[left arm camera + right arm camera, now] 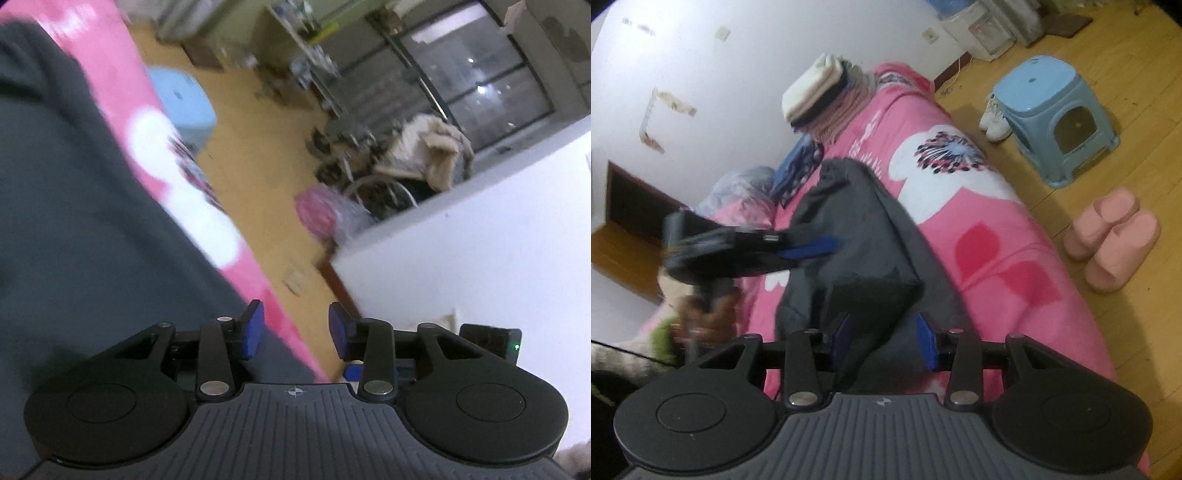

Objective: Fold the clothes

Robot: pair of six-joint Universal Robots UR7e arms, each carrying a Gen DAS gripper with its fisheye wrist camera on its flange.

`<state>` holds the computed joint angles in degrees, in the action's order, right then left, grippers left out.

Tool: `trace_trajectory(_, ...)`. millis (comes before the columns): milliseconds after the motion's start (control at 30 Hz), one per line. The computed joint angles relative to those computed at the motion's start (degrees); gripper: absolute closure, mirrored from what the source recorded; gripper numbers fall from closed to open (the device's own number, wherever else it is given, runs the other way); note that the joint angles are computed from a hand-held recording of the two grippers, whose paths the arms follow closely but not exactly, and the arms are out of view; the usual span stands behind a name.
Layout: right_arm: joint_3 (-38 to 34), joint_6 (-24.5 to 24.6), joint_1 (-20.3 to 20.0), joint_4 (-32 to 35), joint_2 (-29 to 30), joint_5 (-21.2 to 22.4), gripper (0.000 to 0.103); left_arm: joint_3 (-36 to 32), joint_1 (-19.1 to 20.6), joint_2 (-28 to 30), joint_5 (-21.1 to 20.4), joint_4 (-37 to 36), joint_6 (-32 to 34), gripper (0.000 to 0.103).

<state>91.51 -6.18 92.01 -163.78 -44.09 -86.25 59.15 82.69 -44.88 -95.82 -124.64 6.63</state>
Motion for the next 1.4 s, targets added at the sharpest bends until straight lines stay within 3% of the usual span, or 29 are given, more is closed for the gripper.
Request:
trace_trajectory(200,-5.7,-6.1,6.6,-0.7,6.1,-12.0,0.060,10.7,-0.4,-9.7,8.8,-6.0,0.3,0.061)
trace_trajectory(300,-9.0,-9.0,8.5,-1.7,8.9,-14.9,0.058,16.3,-0.9,-13.5,13.0,-7.2,1.6,0.061)
trace_trajectory(433,-15.6,-9.9,9.6,3.3,12.1,-16.8,0.057,22.2,-2.1,-16.0,15.4,-10.8,8.2,0.061)
trace_trajectory(600,-29.9,-6.2,9.4,19.3,18.4,-16.0,0.052,25.8,-4.0,-14.6,18.7,-15.1,17.9,0.061)
trace_trajectory(700,-39.7,-7.0,9.6,28.8,23.5,-17.3,0.052,27.1,-5.2,-13.2,22.7,-17.2,23.5,0.061)
trace_trajectory(800,-48.8,-7.9,9.6,38.6,28.1,-19.4,0.052,26.9,-5.5,-11.9,24.9,-17.8,24.4,0.061)
trace_trajectory(900,-53.0,-8.7,8.9,45.9,29.8,-17.8,0.057,26.3,-5.5,-10.7,26.4,-17.6,24.1,0.061)
trace_trajectory(1000,-52.0,-9.1,7.9,50.7,28.1,-15.0,0.066,25.7,-5.1,-10.2,25.7,-16.6,24.2,0.061)
trace_trajectory(1067,-47.1,-10.8,7.1,50.2,24.7,-13.3,0.067,25.8,-4.7,-10.5,24.1,-15.3,24.5,0.061)
trace_trajectory(1200,-34.0,-15.9,5.6,44.1,15.9,-9.5,0.067,25.3,-4.4,-10.8,21.7,-12.4,25.3,0.061)
trace_trajectory(1267,-28.2,-16.2,4.9,40.3,12.1,-8.6,0.066,25.5,-4.5,-11.1,21.0,-11.5,25.8,0.061)
trace_trajectory(1400,-18.2,-10.7,2.4,29.4,6.4,-5.2,0.065,26.7,-5.1,-11.4,21.1,-10.9,26.3,0.061)
